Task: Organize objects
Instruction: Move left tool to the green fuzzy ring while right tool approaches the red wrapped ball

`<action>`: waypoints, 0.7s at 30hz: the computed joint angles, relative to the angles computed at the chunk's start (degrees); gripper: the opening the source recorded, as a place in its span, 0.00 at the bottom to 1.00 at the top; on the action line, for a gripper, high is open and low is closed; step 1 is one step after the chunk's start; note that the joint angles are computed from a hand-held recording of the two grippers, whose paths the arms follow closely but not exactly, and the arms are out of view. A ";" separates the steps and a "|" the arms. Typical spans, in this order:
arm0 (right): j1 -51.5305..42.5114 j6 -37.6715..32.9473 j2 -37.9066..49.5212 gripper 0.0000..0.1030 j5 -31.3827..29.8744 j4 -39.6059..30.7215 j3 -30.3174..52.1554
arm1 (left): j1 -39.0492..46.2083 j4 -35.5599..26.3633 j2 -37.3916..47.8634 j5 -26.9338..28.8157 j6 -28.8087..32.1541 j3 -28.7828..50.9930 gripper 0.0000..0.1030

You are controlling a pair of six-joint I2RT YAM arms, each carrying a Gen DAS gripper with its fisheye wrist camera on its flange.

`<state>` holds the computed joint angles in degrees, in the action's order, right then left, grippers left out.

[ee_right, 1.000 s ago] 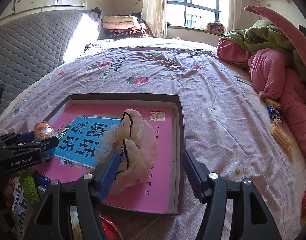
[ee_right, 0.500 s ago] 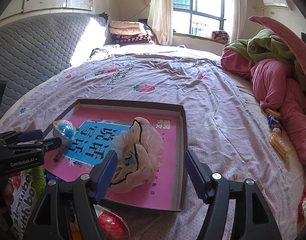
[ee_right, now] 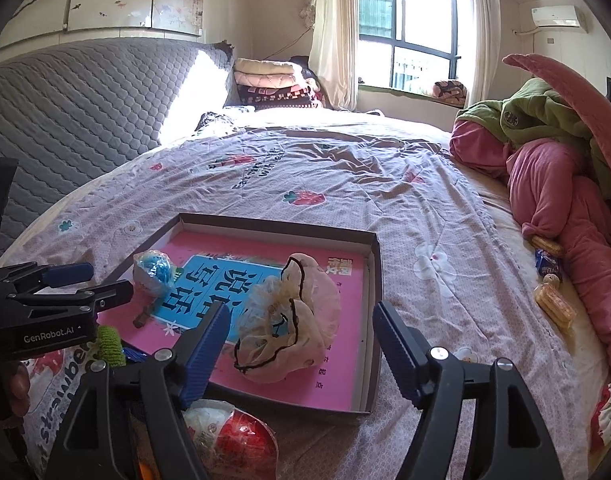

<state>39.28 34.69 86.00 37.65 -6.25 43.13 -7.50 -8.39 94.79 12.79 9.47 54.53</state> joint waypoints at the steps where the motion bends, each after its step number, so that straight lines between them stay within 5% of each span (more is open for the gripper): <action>1: 0.33 0.10 -0.28 0.73 0.26 -0.21 -0.07 | 0.14 -0.16 -0.38 0.15 -0.08 -0.30 0.67; 21: 7.67 2.58 -3.35 0.77 6.60 -4.50 -0.33 | 2.03 -1.58 -11.33 1.78 1.14 -8.93 0.67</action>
<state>46.95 37.28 82.65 44.25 -10.75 42.81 -5.47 -9.97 83.46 14.57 10.60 45.60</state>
